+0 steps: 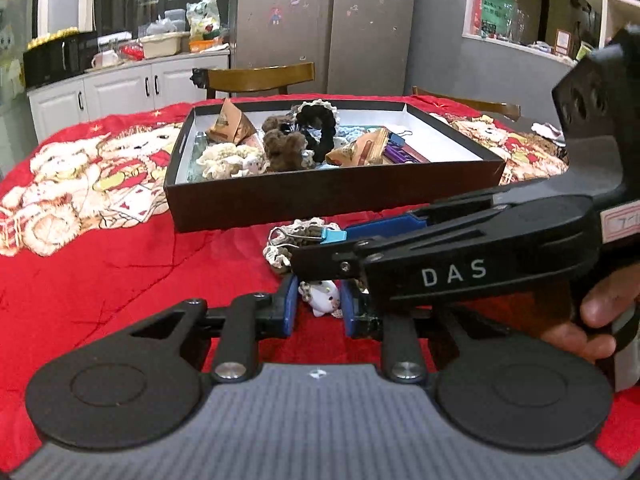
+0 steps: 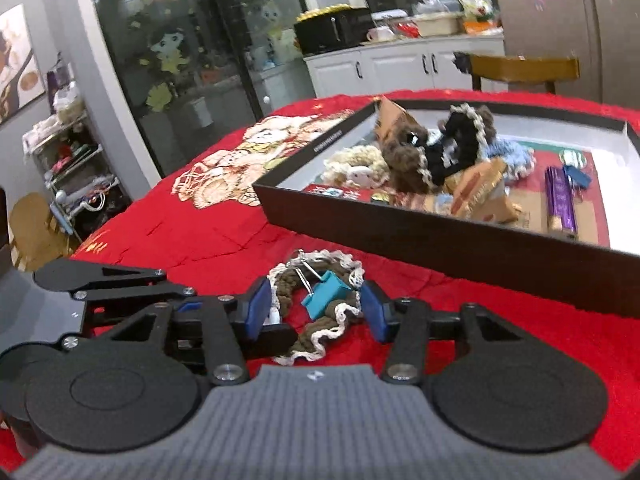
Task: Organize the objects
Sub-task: 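Close right tool on teal clip of brown crocheted ring while left tool holds keychain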
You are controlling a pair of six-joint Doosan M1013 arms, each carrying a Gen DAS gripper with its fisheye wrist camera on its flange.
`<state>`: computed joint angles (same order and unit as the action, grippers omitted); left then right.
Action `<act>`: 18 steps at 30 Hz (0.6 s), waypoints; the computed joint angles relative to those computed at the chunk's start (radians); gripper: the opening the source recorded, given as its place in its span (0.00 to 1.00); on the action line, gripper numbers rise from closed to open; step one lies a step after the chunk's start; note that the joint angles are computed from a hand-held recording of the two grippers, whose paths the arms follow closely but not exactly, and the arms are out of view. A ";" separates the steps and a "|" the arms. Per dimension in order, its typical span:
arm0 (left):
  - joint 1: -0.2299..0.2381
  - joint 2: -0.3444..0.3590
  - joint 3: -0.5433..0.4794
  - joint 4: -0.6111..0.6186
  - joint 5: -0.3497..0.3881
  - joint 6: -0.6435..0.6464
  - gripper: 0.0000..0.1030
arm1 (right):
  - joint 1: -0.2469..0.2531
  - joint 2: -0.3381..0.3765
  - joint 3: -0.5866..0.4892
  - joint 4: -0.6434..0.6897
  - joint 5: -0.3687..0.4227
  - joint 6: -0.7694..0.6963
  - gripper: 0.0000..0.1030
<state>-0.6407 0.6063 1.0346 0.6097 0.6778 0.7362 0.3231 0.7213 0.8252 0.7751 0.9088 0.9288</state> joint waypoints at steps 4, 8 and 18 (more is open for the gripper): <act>-0.006 0.002 -0.002 0.023 0.008 -0.003 0.26 | 0.016 -0.016 0.025 -0.074 -0.064 0.018 0.26; -0.006 0.002 -0.003 0.025 0.012 -0.016 0.26 | 0.018 -0.024 0.038 -0.083 -0.088 0.013 0.23; -0.004 -0.001 0.003 0.038 0.008 -0.047 0.22 | -0.010 -0.071 0.137 0.097 -0.174 -0.029 0.12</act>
